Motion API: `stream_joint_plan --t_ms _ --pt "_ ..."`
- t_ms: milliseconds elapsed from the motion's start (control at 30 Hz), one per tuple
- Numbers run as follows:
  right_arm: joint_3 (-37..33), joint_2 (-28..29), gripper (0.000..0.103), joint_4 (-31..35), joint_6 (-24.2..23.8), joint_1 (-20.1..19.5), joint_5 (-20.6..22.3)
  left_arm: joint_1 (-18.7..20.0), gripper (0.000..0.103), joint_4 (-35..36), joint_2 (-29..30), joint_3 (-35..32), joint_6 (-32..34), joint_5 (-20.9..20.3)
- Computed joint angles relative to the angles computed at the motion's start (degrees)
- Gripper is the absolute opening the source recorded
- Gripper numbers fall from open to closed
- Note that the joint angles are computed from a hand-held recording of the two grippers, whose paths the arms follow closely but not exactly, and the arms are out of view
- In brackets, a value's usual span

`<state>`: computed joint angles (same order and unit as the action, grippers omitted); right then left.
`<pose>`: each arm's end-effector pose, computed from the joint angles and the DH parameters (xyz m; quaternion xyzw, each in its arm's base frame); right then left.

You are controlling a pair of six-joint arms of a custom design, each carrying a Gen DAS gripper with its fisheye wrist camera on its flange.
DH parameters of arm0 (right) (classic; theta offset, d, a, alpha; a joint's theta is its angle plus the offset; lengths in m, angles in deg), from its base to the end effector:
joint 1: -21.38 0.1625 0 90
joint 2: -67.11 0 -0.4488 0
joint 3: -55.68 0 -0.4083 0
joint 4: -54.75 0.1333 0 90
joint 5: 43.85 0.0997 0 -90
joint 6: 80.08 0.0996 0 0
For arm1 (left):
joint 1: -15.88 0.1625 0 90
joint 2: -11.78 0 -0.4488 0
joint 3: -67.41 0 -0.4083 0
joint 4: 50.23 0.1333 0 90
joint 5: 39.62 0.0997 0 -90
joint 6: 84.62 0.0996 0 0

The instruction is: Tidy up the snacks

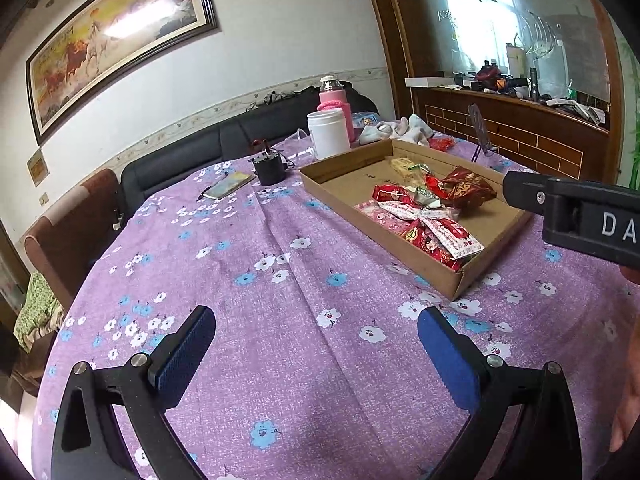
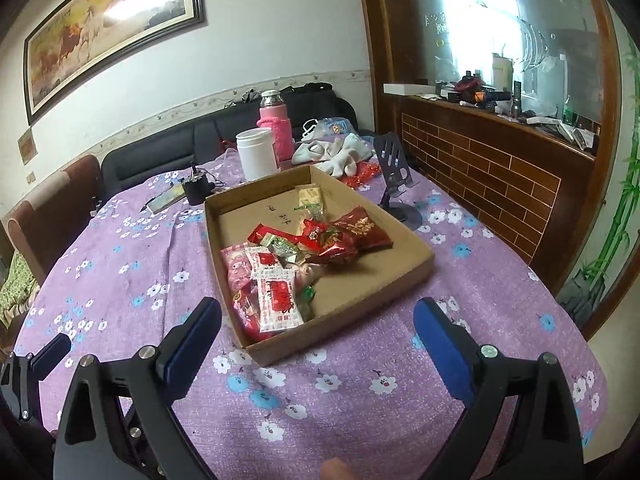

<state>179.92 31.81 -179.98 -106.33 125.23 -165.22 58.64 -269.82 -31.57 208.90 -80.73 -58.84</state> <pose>0.1988 -0.4662 0.0483 0.1729 -0.8427 0.4220 0.2862 -0.1178 -0.4186 0.0904 0.1970 0.7756 -0.4112 0.4364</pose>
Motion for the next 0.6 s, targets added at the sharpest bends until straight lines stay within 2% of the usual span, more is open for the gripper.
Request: stream_joint_plan --t_ms 433,600 --pt "0.2 -0.1 0.096 0.3 0.2 -0.4 0.2 -0.1 0.102 2.2 -0.6 0.4 -2.0 -0.4" --pt "0.2 0.0 0.096 0.3 0.1 -0.4 0.3 -0.4 0.102 1.7 -0.4 0.5 -2.6 1.0"
